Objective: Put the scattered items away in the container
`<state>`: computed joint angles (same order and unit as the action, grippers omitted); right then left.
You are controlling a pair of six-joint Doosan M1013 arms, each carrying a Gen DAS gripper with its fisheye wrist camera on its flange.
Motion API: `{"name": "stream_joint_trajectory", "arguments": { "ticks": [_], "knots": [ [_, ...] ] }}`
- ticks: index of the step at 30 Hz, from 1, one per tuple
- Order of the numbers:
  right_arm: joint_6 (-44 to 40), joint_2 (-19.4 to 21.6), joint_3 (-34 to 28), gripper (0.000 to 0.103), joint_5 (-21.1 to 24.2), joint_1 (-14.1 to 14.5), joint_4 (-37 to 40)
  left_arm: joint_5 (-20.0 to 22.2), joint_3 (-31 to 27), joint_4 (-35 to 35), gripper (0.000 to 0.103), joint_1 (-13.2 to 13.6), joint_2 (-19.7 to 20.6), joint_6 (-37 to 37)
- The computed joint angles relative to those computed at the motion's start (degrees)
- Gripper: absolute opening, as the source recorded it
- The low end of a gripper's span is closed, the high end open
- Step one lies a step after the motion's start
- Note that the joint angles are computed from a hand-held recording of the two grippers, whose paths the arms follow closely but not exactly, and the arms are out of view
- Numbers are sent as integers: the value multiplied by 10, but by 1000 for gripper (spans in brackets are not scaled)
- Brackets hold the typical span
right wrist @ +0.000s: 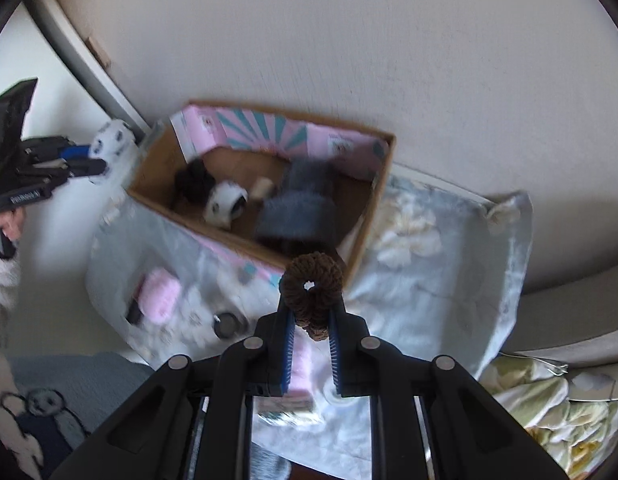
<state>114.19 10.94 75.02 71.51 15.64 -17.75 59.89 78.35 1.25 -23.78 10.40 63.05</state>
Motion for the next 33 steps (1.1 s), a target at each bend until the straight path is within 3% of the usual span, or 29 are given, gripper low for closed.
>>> {"name": "stream_joint_trajectory", "arguments": {
  "ticks": [11,23,33],
  "knots": [
    [-78,60,-86,14,15,-12,47,25,-72,-33,25,13,59,38],
    [-113,127,-160,14,69,-18,50,42,-110,-67,25,25,101,48],
    [-138,136,-163,14,69,-25,69,62,-128,-65,25,25,116,60]
  ]
}}
